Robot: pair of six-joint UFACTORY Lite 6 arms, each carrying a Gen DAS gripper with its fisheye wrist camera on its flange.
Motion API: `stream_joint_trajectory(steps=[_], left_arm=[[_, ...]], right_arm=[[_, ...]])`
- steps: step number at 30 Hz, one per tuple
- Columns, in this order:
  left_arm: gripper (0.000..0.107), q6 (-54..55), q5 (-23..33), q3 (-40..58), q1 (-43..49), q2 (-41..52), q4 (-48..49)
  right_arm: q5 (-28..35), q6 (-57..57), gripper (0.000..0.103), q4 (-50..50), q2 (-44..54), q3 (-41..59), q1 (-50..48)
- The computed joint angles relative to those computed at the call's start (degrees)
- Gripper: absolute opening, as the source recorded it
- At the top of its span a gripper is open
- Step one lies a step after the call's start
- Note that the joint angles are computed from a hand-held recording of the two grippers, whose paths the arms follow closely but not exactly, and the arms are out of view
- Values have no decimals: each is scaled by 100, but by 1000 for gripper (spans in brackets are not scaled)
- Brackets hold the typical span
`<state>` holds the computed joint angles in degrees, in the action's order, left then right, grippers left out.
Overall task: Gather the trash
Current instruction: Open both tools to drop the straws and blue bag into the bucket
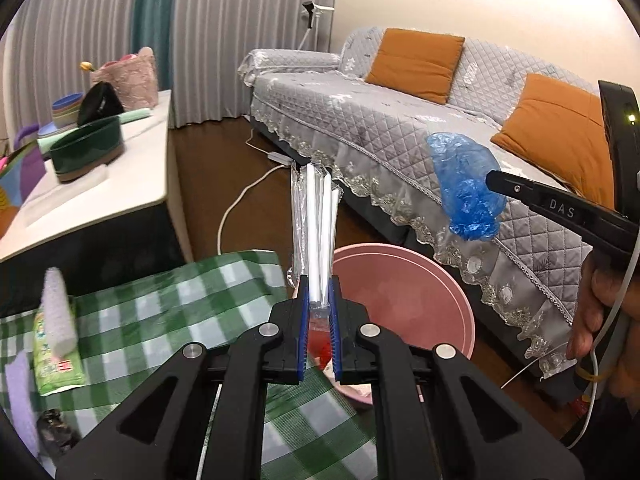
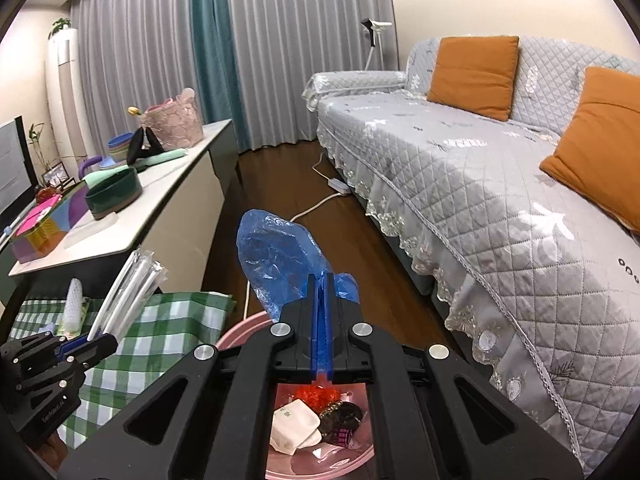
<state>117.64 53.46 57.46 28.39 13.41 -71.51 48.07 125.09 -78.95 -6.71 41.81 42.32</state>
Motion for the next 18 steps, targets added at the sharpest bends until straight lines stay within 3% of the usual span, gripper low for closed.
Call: stream_joint_trajectory(steps=[18], left_arm=[[9, 233, -705, -225, -981, 191, -407]], right_arm=[[-267, 123, 3, -76, -45, -200, -371]])
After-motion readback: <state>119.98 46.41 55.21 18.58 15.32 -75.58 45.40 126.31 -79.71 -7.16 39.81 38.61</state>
